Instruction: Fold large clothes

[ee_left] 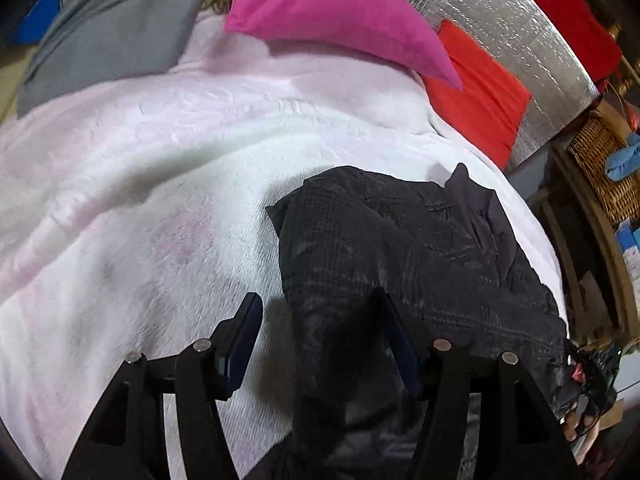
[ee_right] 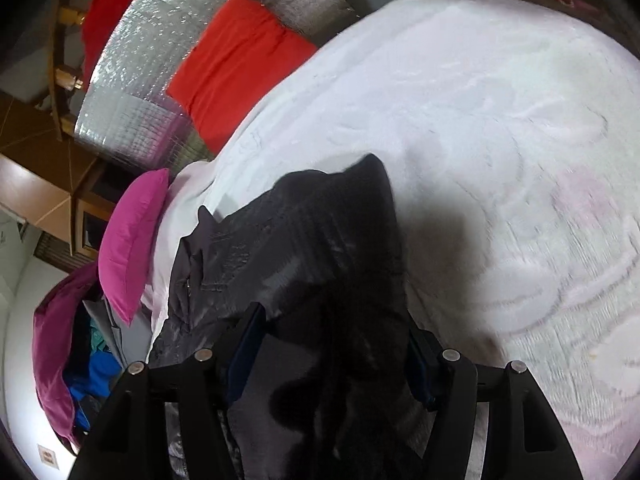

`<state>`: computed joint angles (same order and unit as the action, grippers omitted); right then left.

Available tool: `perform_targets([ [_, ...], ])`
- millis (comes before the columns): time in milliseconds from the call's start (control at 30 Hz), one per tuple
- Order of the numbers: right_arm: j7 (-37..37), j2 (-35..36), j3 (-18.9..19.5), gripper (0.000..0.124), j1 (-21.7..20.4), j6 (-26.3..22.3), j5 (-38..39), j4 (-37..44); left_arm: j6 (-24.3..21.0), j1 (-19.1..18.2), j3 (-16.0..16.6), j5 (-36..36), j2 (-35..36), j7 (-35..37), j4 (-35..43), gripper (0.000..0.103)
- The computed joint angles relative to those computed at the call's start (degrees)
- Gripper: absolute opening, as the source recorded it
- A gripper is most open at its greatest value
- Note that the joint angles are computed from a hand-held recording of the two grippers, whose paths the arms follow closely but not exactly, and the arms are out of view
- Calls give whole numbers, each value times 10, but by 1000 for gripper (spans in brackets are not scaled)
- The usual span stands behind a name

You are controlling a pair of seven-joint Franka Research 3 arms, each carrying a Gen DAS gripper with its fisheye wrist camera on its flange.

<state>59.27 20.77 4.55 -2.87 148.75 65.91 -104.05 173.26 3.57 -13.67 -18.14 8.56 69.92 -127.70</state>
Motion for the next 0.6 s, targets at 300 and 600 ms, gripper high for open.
perform_targets([
  [300,-17,-8,4,33,24,70,-22,-11,30,-21,15,40,17,-28,19,25],
  [600,-79,-49,8,25,34,129,8,-45,13,-106,122,312,-1,-243,30,20],
])
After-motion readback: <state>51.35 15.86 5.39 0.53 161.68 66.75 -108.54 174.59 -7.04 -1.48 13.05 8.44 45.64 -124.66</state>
